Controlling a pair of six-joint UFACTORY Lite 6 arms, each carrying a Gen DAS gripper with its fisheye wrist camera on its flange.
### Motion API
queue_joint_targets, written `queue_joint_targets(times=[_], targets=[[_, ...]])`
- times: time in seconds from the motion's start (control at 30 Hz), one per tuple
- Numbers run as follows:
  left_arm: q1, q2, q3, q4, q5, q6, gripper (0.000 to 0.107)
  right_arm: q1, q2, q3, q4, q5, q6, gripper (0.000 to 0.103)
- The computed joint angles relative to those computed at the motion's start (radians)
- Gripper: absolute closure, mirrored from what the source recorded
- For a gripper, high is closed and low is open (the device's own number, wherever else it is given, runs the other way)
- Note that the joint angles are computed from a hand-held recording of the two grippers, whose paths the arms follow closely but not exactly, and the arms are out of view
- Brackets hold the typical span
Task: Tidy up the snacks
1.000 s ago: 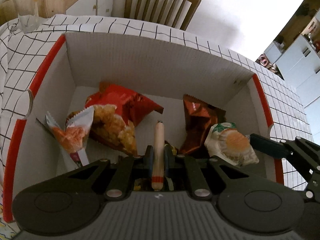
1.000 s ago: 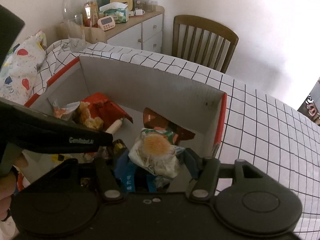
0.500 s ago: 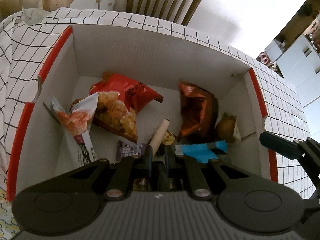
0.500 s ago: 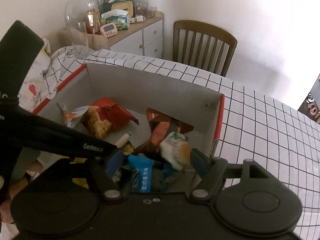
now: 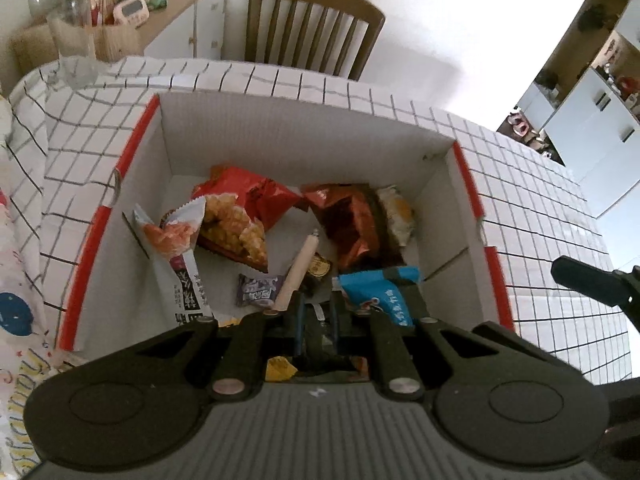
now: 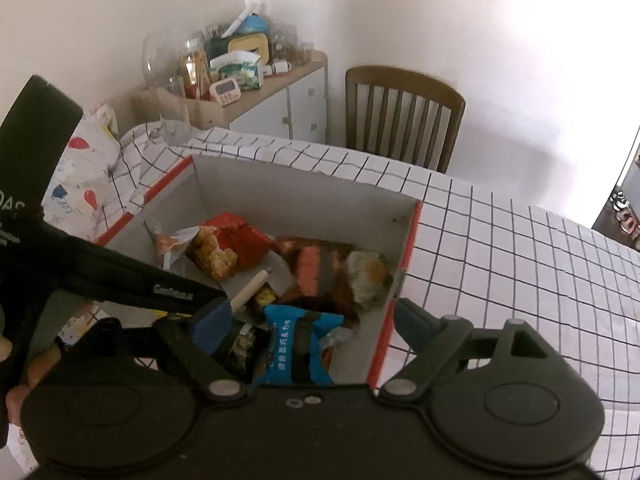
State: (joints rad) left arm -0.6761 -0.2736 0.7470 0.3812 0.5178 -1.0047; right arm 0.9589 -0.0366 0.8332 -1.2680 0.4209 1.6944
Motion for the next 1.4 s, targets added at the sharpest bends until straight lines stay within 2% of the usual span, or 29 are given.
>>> queue_joint_targets(times=[0.3, 0.4, 0.43, 0.47, 0.5, 0.57, 0.73, 0.8, 0.87, 0.93, 1.2, 1.4], targets=[[-0.223, -0.12, 0.009, 0.246, 0.181, -0.317, 0.092, 0.072, -0.224, -0.121, 0.034, 0.071, -0.02, 0.012], [-0.312, -0.16, 0.016, 0.308, 0.247, -0.412, 0.071, 0.114, -0.305, -0.157, 0.048, 0.11, -0.036, 0.01], [-0.344, -0.174, 0.017, 0.336, 0.272, -0.45, 0.046, 0.126, -0.334, -0.171, 0.053, 0.122, -0.044, 0.009], [-0.396, -0.181, 0.025, 0.384, 0.325, -0.508, 0.031, 0.146, -0.366, -0.185, 0.057, 0.141, -0.051, 0.009], [-0.441, -0.186, 0.033, 0.419, 0.371, -0.55, 0.028, 0.165, -0.397, -0.199, 0.058, 0.161, -0.053, 0.008], [-0.492, -0.196, 0.046, 0.444, 0.412, -0.582, 0.026, 0.219, -0.435, -0.213, 0.052, 0.236, -0.039, 0.006], [-0.617, -0.206, 0.075, 0.486, 0.529, -0.671, 0.026, 0.293, -0.575, -0.265, 0.08, 0.315, -0.065, 0.001], [-0.672, -0.201, 0.088, 0.504, 0.582, -0.701, 0.022, 0.331, -0.62, -0.281, 0.082, 0.356, -0.07, 0.001], [-0.735, -0.192, 0.098, 0.527, 0.643, -0.737, 0.009, 0.374, -0.663, -0.296, 0.088, 0.397, -0.074, 0.0], [-0.813, -0.173, 0.117, 0.552, 0.727, -0.786, 0.005, 0.421, -0.701, -0.311, 0.086, 0.447, -0.063, 0.0], [-0.984, -0.105, 0.191, 0.571, 0.91, -0.857, 0.005, 0.64, -0.858, -0.372, 0.077, 0.68, 0.048, 0.0], [-1.059, -0.06, 0.236, 0.565, 0.977, -0.875, 0.005, 0.804, -0.93, -0.423, 0.081, 0.832, 0.13, 0.0]])
